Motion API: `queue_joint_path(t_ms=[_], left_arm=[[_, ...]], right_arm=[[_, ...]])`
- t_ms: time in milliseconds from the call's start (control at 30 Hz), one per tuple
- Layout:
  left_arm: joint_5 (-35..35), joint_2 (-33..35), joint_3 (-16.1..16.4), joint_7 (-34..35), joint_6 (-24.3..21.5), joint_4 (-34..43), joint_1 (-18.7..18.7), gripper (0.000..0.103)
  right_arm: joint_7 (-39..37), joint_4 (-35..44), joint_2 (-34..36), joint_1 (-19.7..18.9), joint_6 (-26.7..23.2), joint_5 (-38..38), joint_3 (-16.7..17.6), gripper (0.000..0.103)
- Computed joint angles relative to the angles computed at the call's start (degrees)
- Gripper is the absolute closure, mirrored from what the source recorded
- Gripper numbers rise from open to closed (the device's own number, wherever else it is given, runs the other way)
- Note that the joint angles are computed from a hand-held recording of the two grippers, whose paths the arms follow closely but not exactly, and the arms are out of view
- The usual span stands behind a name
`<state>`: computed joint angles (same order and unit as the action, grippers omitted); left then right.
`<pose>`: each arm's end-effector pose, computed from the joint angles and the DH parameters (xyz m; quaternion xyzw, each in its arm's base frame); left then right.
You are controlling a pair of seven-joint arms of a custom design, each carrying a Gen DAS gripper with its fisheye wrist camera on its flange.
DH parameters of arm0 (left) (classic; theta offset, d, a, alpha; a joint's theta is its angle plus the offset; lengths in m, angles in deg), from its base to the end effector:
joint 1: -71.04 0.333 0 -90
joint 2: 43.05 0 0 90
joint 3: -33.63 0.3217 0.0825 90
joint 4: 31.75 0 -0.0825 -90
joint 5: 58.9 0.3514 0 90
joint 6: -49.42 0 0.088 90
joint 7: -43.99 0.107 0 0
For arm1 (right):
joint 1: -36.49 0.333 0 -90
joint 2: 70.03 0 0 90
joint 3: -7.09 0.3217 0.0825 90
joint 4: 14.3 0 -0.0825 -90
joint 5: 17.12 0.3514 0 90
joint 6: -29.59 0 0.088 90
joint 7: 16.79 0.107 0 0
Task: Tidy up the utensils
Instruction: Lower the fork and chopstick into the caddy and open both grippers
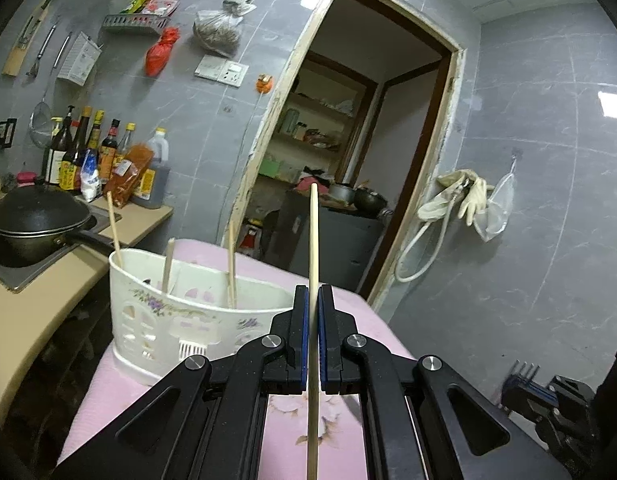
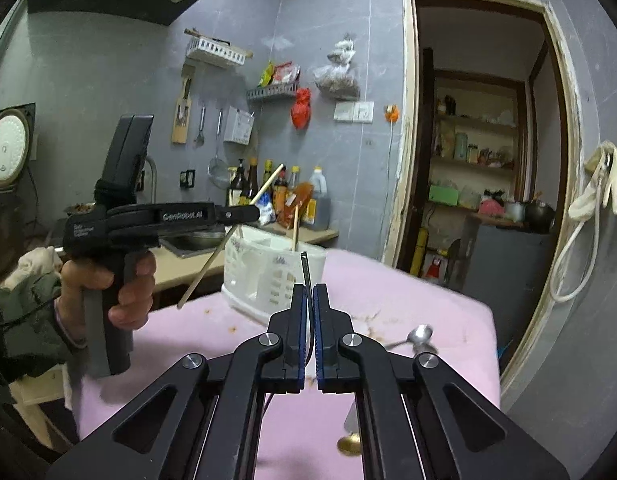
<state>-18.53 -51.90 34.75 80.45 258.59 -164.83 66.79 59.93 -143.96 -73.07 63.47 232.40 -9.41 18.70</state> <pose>0.4608 -0.1082 0.5872 -0.5381 0.5496 -0.5852 0.2569 0.4160 0.3141 0.5738 -0.7224 0.3149 -0.3180 0.5272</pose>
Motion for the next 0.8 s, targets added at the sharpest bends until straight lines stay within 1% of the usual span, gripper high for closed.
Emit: queue_joint_path(t_ms=[33, 67, 100, 200, 333, 400, 500, 567, 667, 700, 733, 800], left_arm=[[1.6, 0.2, 1.0, -1.9, 0.7, 0.7, -0.3, 0.101], [3.0, 0.4, 1.7, -3.6, 1.3, 1.4, -0.3, 0.101], [3.8, 0.6, 2.1, -4.9, 1.9, 2.2, 0.1, 0.101], [4.5, 1.5, 2.2, -6.8, 2.7, 4.6, 2.1, 0.101], [2.4, 3.6, 1.5, -7.4, 2.5, 8.5, 5.3, 0.101], [-1.9, 4.8, 0.5, -4.5, 2.8, 10.1, 7.1, 0.101], [-11.2, 7.2, -1.4, 3.5, 3.1, 12.4, 9.0, 0.101], [-14.5, 9.3, -2.1, 6.2, 2.5, 14.9, 9.9, 0.101], [-17.4, 13.1, -3.0, 8.5, 2.2, 19.0, 11.4, 0.101], [-17.5, 14.3, -3.4, 8.7, 2.2, 20.0, 12.0, 0.101], [-17.4, 15.7, -3.9, 8.7, 2.1, 21.4, 12.6, 0.101], [-18.9, 17.8, -4.7, 10.4, 2.0, 23.0, 13.2, 0.101]], right_arm=[[-0.2, 1.0, 0.6, 0.0, 0.6, -0.2, 0.0, 0.102], [1.1, 1.4, 1.1, 0.1, 1.5, -2.1, -0.6, 0.102], [1.4, 2.2, 1.7, 0.1, 2.2, -3.0, -0.8, 0.102], [-0.4, 6.3, 4.8, 0.7, 4.8, -2.7, -1.0, 0.102], [3.5, 15.0, 10.3, 0.1, 5.4, -8.4, -1.8, 0.102], [2.7, 20.8, 13.8, 0.9, 5.4, -8.9, -2.5, 0.102], [1.0, 28.6, 18.5, 2.2, 5.0, -9.4, -3.6, 0.102], [-1.4, 35.7, 22.8, 4.4, 3.8, -7.7, -5.2, 0.102], [-4.1, 44.5, 28.5, 6.9, 2.4, -5.7, -7.6, 0.102], [-5.1, 45.9, 29.6, 7.1, 2.4, -4.6, -7.5, 0.102], [-4.3, 49.2, 31.7, 7.3, 1.3, -5.3, -8.1, 0.102], [-3.6, 54.3, 35.1, 7.2, -0.6, -5.5, -8.0, 0.102]])
